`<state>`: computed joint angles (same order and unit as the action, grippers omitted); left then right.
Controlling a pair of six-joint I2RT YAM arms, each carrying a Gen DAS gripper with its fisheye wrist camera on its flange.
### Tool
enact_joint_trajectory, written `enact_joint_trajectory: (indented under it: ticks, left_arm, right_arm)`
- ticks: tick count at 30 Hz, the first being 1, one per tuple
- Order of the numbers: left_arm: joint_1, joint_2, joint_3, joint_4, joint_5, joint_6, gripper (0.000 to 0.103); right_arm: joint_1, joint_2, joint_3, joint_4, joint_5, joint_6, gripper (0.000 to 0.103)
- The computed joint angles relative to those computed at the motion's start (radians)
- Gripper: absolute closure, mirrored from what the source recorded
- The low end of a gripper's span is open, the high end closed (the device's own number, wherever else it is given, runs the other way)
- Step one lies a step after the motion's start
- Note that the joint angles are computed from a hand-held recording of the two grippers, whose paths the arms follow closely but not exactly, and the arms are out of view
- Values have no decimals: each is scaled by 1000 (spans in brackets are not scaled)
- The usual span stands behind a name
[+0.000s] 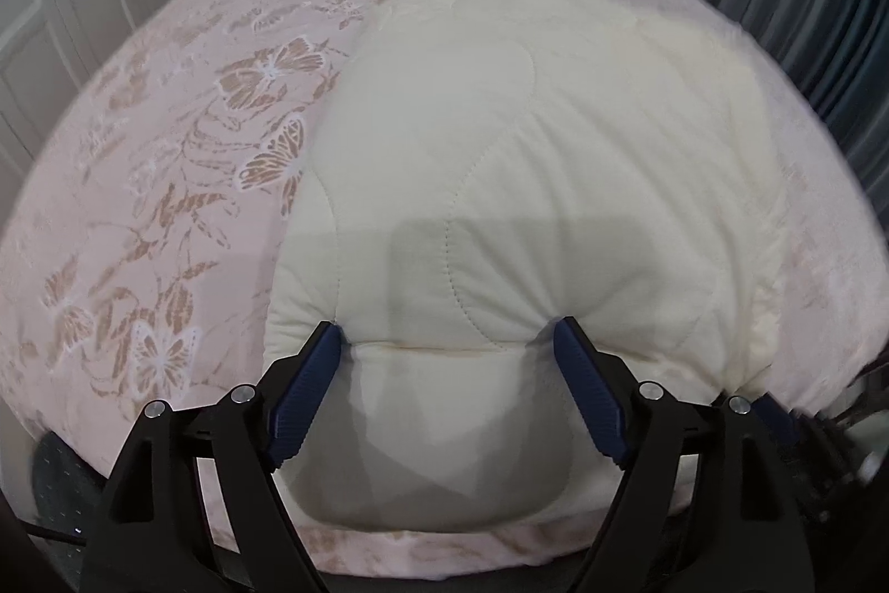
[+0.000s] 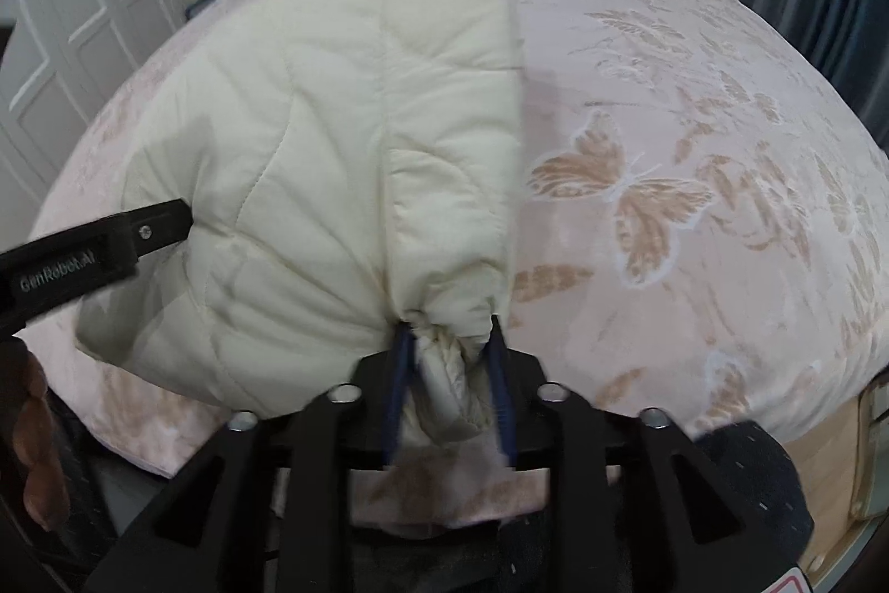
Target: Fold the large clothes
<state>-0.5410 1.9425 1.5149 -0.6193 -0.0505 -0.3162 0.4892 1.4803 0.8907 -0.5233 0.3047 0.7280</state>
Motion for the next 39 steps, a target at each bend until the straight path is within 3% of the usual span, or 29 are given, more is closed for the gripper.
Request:
enact_joint_trajectory:
  ticks: [5, 10, 14, 16, 18, 19, 21, 24, 25, 28, 31, 34, 36, 39]
  left_arm:
    - [138, 14, 112, -55, 204, -105, 23]
    - [197, 189, 325, -155, 315, -122, 20]
    - [213, 223, 328, -119, 336, -127, 15]
    - [214, 204, 303, -105, 340, -106, 15]
    - [211, 182, 269, -86, 346, -73, 15]
    - [206, 174, 256, -79, 339, -60, 15]
    - [199, 151, 229, -68, 338, -56, 15]
    - [198, 92, 168, -19, 341, -64, 15]
    - [194, 82, 158, -11, 327, -65, 15]
    - [176, 124, 199, -55, 305, -38, 14]
    - [163, 130, 199, -50, 269, -21, 15]
    - [166, 151, 223, -63, 267, -6, 15]
    - [166, 165, 237, -67, 265, -7, 14]
    - [163, 168, 242, -68, 257, -13, 14]
  right_arm:
    - [-55, -153, -10, -25, -29, 56, 43]
    - [-164, -84, 41, 67, -157, 57, 42]
    - [-206, -25, 79, 103, -250, 102, 42]
    - [-196, -34, 76, 86, -280, 87, 47]
    - [-173, -56, 47, 67, -313, 63, 70]
    - [-163, -69, 31, 61, -312, 64, 73]
    - [-131, -132, -29, 83, -262, 89, 89]
    - [-28, -188, -32, 27, -116, 107, 91]
    - [-17, -167, -29, 13, -111, 106, 91]
    - [-33, -46, -38, 2, -167, 84, 86]
    - [-33, -76, -12, -38, -158, 114, 81]
    - [-23, -160, 49, -88, -90, 133, 68]
    - [-38, -171, 93, -102, -51, 132, 54]
    - [-98, -154, 137, -67, -67, 120, 49]
